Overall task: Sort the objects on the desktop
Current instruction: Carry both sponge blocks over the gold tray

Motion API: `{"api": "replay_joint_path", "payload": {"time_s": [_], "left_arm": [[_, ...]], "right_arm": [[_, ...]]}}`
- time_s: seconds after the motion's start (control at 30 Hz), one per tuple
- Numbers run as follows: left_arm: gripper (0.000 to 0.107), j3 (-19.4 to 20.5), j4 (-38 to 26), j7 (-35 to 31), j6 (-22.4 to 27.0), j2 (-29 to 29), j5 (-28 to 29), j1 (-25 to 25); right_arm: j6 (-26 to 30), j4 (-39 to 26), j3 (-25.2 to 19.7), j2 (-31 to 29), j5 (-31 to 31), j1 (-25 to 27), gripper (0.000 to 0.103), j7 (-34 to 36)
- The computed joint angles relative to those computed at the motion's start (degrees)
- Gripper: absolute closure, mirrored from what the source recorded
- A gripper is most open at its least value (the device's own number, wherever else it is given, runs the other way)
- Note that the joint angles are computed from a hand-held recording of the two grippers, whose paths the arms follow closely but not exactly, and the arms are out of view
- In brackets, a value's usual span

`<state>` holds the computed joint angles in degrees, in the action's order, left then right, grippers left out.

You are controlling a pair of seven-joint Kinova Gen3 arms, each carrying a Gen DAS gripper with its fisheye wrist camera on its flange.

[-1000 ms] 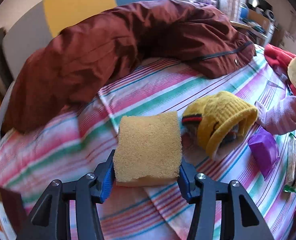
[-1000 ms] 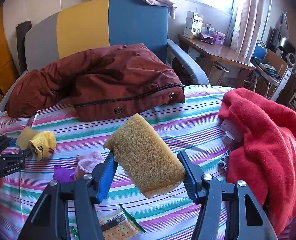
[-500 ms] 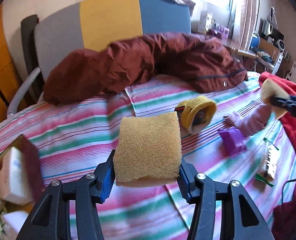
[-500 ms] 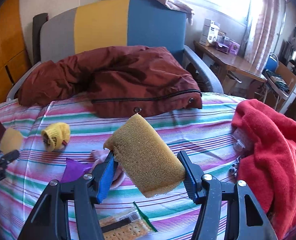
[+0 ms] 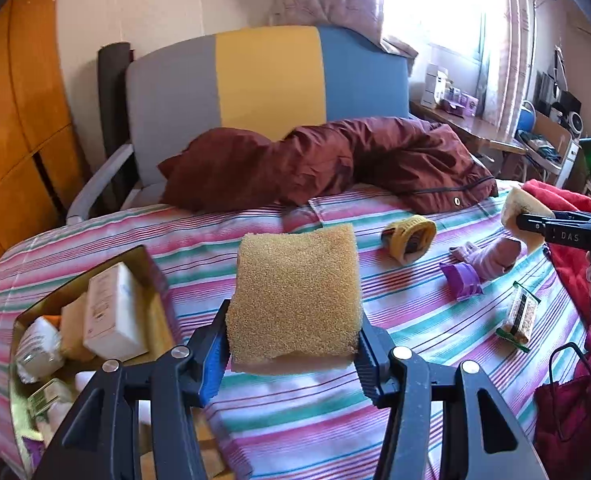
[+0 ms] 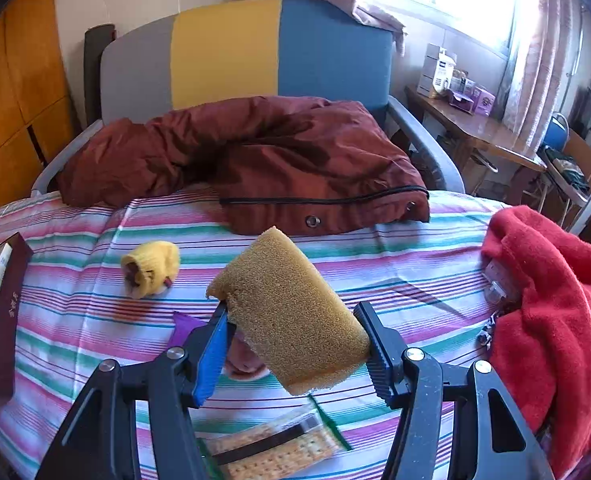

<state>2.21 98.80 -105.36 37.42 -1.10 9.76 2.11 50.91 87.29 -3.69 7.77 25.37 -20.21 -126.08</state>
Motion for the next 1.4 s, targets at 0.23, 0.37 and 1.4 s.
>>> {"api": "replay_joint_path", "payload": {"time_s": [0.23, 0.37, 1.4], "left_arm": [[0.053, -2.38, 2.41, -2.04, 0.13, -3.70, 2.86, -1.93], [0.053, -4.22, 3.31, -3.12, 0.46, -5.44, 4.35, -3.16], [0.053, -14.98, 9.11, -11.00, 1.59, -8.26, 11.90, -14.34]], "right_arm": [[2.66, -3.35, -1.82, -0.26, 2.40, -3.74, 0.042, -1.53], [2.58, -5.14, -2.95, -0.33, 0.44, -5.20, 0.042, -0.79], [-6.05, -17.20, -5.74, 12.91, -13.32, -23.51, 0.042, 1.60]]}}
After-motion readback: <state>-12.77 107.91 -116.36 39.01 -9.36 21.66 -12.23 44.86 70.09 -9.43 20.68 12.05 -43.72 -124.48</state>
